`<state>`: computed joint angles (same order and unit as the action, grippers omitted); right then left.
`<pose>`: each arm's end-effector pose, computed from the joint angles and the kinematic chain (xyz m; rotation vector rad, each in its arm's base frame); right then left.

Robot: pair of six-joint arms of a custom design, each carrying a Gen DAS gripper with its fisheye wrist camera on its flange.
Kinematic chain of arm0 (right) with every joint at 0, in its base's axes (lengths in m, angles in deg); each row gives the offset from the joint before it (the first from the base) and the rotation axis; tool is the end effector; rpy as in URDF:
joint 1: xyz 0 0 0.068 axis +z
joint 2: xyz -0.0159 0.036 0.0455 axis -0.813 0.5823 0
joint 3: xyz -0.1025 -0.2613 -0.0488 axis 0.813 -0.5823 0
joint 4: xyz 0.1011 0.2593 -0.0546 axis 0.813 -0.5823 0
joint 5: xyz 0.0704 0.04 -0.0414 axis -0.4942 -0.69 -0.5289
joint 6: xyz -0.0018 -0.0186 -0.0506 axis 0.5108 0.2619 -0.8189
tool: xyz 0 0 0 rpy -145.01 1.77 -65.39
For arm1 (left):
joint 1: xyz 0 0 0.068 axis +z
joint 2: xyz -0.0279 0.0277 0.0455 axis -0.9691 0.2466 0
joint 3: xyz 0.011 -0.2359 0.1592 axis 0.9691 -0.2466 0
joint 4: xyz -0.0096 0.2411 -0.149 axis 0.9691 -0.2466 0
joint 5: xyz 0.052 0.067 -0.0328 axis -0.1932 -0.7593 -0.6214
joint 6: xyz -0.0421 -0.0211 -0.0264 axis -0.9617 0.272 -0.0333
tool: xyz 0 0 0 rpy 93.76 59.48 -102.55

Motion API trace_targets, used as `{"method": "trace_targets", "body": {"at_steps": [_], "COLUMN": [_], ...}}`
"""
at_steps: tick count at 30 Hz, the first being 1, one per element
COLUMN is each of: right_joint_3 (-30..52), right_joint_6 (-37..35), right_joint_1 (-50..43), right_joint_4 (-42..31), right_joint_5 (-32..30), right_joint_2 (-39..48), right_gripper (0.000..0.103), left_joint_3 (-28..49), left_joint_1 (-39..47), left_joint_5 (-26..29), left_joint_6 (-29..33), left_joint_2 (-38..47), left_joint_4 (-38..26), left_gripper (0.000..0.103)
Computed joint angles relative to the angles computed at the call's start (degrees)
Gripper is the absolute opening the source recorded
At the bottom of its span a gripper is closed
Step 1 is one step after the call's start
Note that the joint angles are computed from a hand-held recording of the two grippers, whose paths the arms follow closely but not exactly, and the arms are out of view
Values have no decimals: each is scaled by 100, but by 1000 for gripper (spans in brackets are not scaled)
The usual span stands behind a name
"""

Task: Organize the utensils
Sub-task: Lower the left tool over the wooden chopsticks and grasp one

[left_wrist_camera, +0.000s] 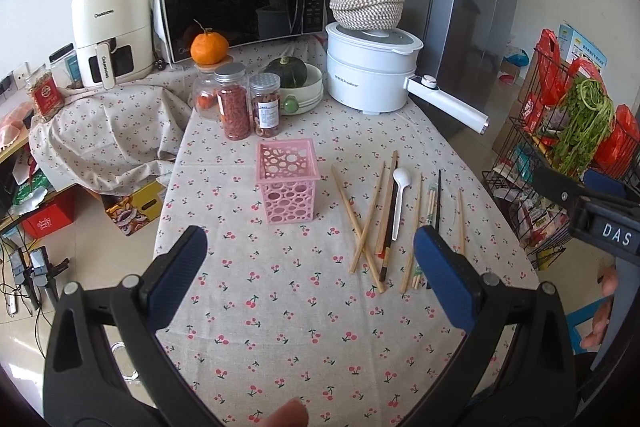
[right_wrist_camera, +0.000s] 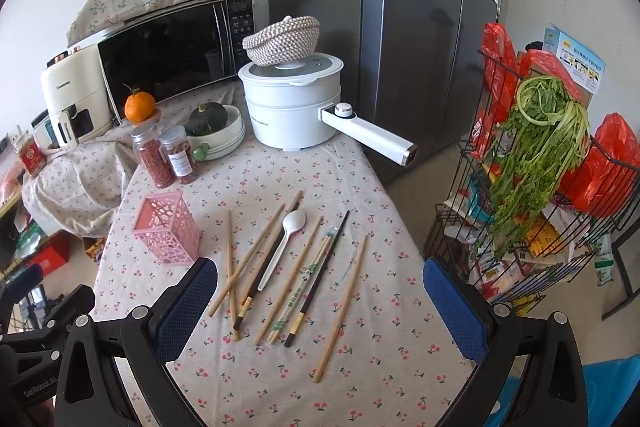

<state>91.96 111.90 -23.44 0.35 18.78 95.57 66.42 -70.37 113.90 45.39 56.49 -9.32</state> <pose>0.2789 0.1439 0.2267 0.5350 2.3319 -0.1768 0.3482 0.0167 0.2006 0.5803 2.2911 -0.3191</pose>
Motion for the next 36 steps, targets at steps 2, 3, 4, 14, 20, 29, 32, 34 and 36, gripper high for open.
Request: {"method": "trace_targets", "body": {"at_steps": [2,3,4,14,20,29,32,34,36], "right_joint_3": [132,195,234,6,17,120,116,123,133], "right_joint_6": [-182,-276,-386,-928,-1100,-1208,-1230,-1231,-1233], "right_joint_1": [-379,-584,-796,-2480,-2986,-3183,-3237,-3270,-3309], "right_joint_4": [-31,-33,12,991,1340,1356,1377,1387,1395], "right_joint_5": [-473,-730,-1011,-3247,-4092,-4203,-4215,-4245,-4262], "right_joint_2": [204,319,440,1511,2002,2274,2289,2311,2341], "right_gripper": [103,103,103,92,73,73,73,73,73], "left_joint_3": [399,547,724,2911,4564,6684,7215,7573,7911], "left_joint_1": [-135,-193,-273,-1432,-1971,-2322,-2407,-2453,-2510], "left_joint_5": [39,66,83,-510,-992,-1338,-1477,-1548,-1674], "left_joint_6": [129,190,229,13,-447,-763,-793,-766,-729], "left_joint_2": [304,427,570,2499,3986,5753,6137,6371,6611], "left_joint_4": [-457,-644,-845,-2502,-3064,-3654,-3836,-4036,-4243], "left_gripper": [103,103,103,87,58,20,19,19,18]}}
